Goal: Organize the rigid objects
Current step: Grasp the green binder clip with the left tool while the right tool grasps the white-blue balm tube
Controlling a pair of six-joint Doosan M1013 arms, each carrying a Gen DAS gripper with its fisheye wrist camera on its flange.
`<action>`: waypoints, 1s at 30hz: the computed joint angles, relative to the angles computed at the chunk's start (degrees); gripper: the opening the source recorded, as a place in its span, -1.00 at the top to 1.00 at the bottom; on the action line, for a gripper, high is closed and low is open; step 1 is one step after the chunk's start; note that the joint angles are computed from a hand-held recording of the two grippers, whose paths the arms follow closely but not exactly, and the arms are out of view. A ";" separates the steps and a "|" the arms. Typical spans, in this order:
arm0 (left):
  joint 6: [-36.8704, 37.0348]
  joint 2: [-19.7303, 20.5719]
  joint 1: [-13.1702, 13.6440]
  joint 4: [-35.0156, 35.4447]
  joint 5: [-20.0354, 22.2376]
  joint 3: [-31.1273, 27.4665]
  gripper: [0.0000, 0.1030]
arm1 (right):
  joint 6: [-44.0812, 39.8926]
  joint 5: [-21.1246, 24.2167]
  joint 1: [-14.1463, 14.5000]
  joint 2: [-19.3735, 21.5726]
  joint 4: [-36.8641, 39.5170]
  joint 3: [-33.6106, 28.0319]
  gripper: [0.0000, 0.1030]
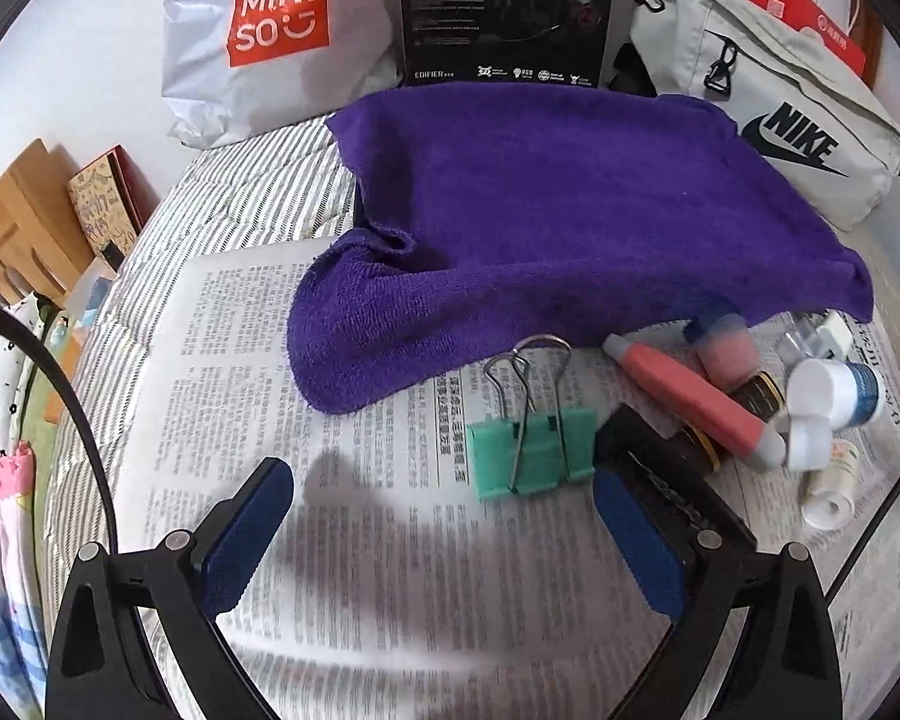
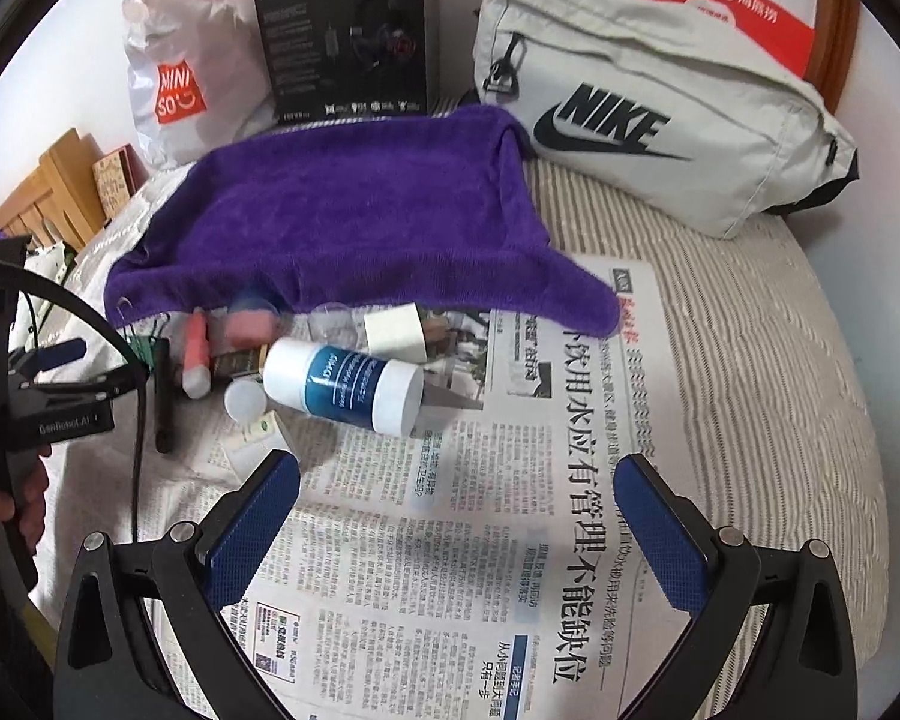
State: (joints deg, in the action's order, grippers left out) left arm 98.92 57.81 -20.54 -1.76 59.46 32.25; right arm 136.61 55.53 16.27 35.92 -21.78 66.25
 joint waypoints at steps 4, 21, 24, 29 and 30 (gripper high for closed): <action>-1.19 1.15 0.17 -1.69 1.07 -1.94 -0.95 | -0.71 -0.17 -0.36 0.48 1.29 -0.23 -1.00; -5.01 -0.07 0.16 0.93 -1.69 1.08 -0.94 | -3.69 -0.60 -1.46 2.06 5.89 -0.73 -0.99; -5.23 0.51 -0.03 1.08 -1.32 0.03 -0.94 | -3.54 -1.14 -1.52 2.17 6.18 -0.66 -0.99; -3.80 -0.72 0.05 -0.53 -5.15 2.63 -0.44 | -2.44 -2.94 -1.75 2.04 6.78 -0.30 -0.94; -3.12 -1.13 0.04 -0.97 -6.17 3.49 -0.26 | -2.30 -3.53 -1.84 2.00 7.20 -0.25 -0.93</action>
State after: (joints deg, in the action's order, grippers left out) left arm 95.80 56.67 -20.49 -2.73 53.29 35.74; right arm 134.31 51.99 14.43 37.92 -14.58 66.01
